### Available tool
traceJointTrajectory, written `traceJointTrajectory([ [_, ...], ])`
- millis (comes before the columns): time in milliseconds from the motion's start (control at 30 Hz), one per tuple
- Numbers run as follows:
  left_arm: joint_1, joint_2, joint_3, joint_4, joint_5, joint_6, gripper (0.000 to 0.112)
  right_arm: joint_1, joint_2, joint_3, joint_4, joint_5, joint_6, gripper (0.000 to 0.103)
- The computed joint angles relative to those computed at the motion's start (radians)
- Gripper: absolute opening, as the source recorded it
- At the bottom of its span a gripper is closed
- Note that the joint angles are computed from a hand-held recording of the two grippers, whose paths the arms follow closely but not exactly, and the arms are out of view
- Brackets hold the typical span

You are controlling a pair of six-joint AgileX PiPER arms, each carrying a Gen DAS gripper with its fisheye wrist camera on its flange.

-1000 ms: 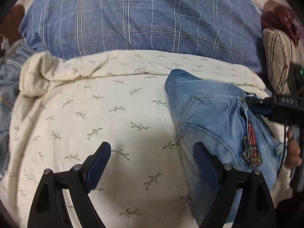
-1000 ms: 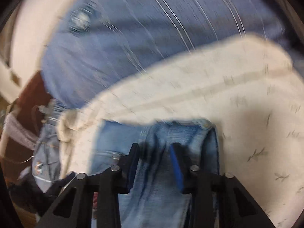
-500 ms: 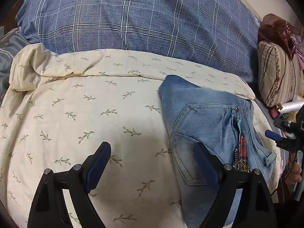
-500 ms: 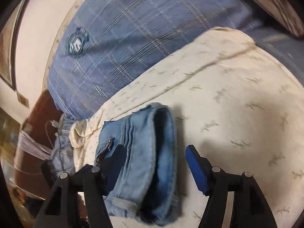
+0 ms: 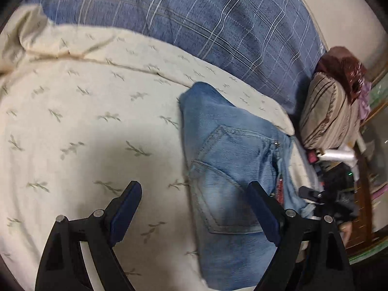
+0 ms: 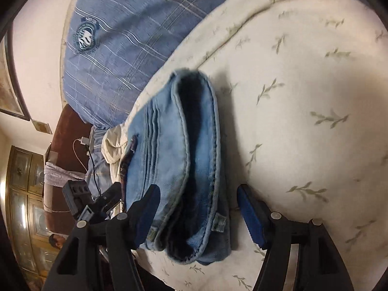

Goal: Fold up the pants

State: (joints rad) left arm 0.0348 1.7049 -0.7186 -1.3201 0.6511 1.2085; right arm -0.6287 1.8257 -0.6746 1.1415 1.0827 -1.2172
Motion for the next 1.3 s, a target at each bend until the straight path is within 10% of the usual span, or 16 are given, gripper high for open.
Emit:
traceJointTrajectory([
  [867,0.003,0.151,-0.066,-0.156,0.154,0.085,0.053,0.14,-0.052,0.079,0.176,-0.09,-0.068,0.069],
  [1300,0.009,0.117,-0.058,-0.151,0.163,0.098,0.048,0.222,-0.176,0.15,0.276,-0.198,-0.144,0.051],
])
